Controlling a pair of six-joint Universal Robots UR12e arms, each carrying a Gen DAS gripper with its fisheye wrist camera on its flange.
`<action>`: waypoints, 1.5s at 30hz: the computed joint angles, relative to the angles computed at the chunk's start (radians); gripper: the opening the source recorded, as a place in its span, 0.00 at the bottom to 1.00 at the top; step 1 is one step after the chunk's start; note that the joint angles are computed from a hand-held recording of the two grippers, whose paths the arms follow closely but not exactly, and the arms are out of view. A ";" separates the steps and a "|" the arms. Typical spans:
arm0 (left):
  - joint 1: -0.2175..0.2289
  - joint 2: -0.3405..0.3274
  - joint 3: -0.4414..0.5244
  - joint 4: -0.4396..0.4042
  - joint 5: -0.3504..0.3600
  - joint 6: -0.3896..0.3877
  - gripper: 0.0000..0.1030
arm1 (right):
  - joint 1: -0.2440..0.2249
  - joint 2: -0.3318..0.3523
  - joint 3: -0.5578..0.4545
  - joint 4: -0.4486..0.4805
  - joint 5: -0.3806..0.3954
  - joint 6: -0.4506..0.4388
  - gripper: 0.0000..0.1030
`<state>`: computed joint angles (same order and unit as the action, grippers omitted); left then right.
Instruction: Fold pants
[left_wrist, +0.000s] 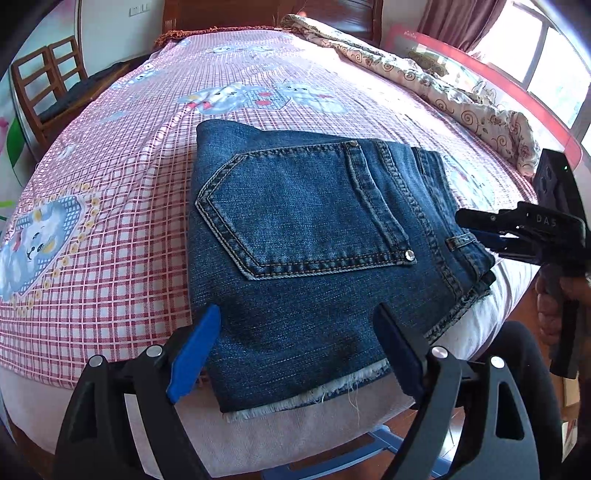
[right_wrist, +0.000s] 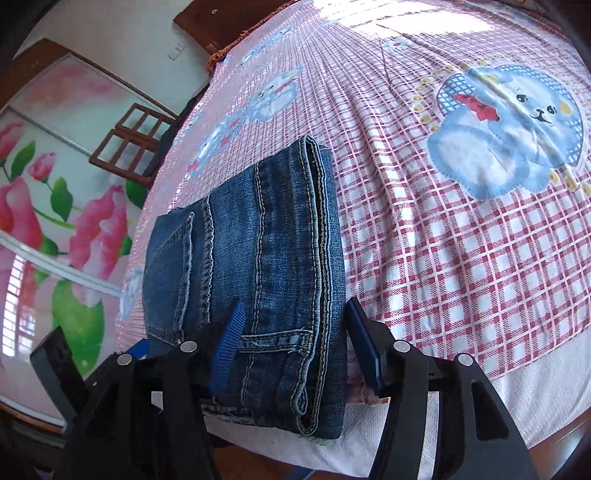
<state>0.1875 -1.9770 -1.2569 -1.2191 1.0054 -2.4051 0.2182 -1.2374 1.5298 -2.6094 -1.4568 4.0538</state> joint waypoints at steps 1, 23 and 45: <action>0.012 -0.011 0.024 -0.045 -0.041 -0.001 0.82 | -0.004 -0.002 0.012 -0.027 0.014 0.004 0.55; 0.077 -0.278 0.397 -0.645 -0.403 -0.126 0.82 | -0.063 -0.005 0.105 -0.274 0.185 0.141 0.55; -0.010 -0.311 0.524 -0.801 -0.168 -0.006 0.49 | -0.029 0.004 0.013 -0.014 0.094 -0.053 0.27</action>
